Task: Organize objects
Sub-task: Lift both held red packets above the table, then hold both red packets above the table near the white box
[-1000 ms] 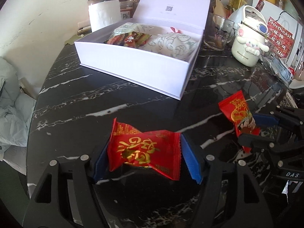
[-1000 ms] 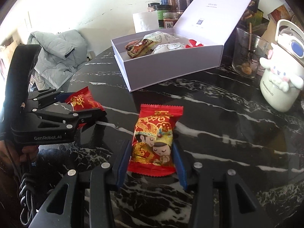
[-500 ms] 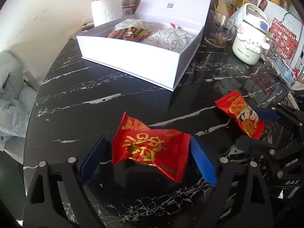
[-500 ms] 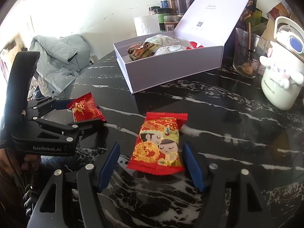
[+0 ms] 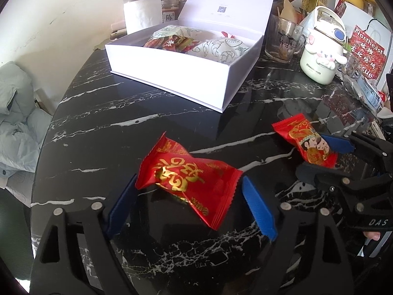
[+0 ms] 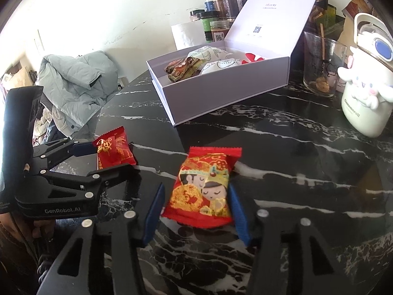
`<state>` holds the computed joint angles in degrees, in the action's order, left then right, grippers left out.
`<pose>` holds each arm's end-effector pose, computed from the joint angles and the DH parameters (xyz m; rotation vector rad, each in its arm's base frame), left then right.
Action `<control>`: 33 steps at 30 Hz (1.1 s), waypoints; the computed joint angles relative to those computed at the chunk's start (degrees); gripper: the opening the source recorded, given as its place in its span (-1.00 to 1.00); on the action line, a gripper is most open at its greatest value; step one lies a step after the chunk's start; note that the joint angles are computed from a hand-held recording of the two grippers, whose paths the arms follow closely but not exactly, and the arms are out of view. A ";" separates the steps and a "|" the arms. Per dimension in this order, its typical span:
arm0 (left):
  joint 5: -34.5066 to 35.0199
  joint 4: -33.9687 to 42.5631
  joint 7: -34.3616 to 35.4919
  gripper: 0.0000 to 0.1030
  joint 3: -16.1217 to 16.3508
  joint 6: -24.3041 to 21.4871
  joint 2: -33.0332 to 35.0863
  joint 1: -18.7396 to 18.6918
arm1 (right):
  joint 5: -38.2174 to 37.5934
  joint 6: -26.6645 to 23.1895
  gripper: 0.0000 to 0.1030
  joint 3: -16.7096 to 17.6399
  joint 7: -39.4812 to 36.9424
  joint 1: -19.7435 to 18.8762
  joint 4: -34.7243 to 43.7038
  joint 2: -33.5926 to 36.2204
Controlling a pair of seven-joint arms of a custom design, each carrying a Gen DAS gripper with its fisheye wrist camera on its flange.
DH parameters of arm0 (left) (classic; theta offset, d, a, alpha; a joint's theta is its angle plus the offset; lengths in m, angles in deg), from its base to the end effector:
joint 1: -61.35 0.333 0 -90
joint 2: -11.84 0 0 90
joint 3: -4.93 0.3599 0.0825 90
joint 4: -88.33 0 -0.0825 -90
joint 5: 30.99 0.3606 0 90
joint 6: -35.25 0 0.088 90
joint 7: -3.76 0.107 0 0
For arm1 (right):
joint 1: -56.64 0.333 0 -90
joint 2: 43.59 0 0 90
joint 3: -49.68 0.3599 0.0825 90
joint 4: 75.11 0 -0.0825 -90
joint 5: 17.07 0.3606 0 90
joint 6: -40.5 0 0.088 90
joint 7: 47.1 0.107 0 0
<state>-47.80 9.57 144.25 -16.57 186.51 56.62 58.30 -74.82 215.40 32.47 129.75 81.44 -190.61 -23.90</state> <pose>0.7487 -0.2344 0.3702 -0.9014 2.6453 -0.9228 0.6032 0.1642 0.3965 -1.4151 2.0250 -0.6238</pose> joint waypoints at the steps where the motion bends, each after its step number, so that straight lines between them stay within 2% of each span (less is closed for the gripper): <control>1: -0.09 -0.03 0.34 0.42 -0.27 0.05 0.01 0.17 | -0.20 0.36 0.00 -0.21 0.28 0.05 -0.08 0.00; 2: -0.13 0.01 0.50 0.38 -0.37 -0.01 0.02 0.23 | -0.26 0.50 -0.01 -0.34 0.41 0.12 -0.10 0.02; 3: -0.22 0.02 0.62 0.32 -0.47 -0.02 0.01 0.29 | -0.32 0.70 -0.13 -0.44 0.46 0.18 -0.13 0.04; 5: -0.61 -0.20 1.39 0.14 -1.00 0.08 -0.08 0.68 | -0.50 1.58 -0.16 -0.86 0.74 0.34 -0.27 0.10; 9: -1.26 -0.81 1.55 0.08 -1.08 0.51 -0.41 0.83 | -1.54 4.50 -0.27 -3.28 2.76 1.69 -0.75 0.30; 10: -1.57 -1.11 1.71 0.05 -1.30 0.66 -0.54 1.05 | -2.19 5.86 -0.51 -4.89 4.27 2.73 -0.91 0.50; 12: -2.74 -1.84 2.90 0.05 -2.49 0.46 -0.78 2.14 | -3.40 9.20 -0.60 -9.31 7.34 5.75 -1.25 1.16; 14: -4.64 -2.82 4.63 0.04 -4.06 0.19 -1.07 3.57 | -2.00 9.37 -0.60 -10.34 6.06 6.83 -1.50 1.27; 16: -5.33 -4.36 5.76 0.04 -3.97 1.72 -1.83 3.52 | -1.43 9.58 -0.65 -12.21 5.41 8.75 -1.58 1.45; 19: -6.15 -5.07 6.43 0.03 -4.10 1.99 -2.40 3.76 | -2.58 11.93 -0.77 -20.25 7.94 15.68 -2.00 2.55; 20: -6.42 -5.06 6.49 0.03 -4.05 1.84 -2.50 3.83 | -2.29 12.14 -0.78 -21.83 8.06 17.14 -2.20 2.76; 27: -7.07 -5.41 6.65 0.03 -3.40 1.85 -3.05 3.79 | 1.87 11.03 -0.80 -23.96 3.43 20.13 -3.47 2.31; 29: -7.26 -5.48 6.90 0.03 -3.42 1.57 -3.14 3.89 | 4.47 8.56 -0.80 -20.66 -0.16 18.01 -3.64 1.32; 30: -7.23 -5.53 6.86 0.03 -3.24 1.72 -3.16 3.72 | 5.13 7.29 -0.70 -20.94 -0.75 18.60 -3.50 1.30; 31: -7.06 -5.45 6.69 0.03 -2.96 1.76 -3.12 3.47 | 5.53 5.65 -0.37 -20.60 -1.11 18.66 -3.25 1.19; 32: -6.81 -5.37 6.45 0.03 -2.63 1.86 -3.07 3.20 | 6.31 3.82 -0.09 -18.55 -2.13 17.18 -2.86 0.90; 33: -6.52 -5.26 6.10 0.03 -2.27 2.00 -2.99 2.92 | 6.46 3.06 0.28 -17.21 -2.17 16.06 -2.60 0.76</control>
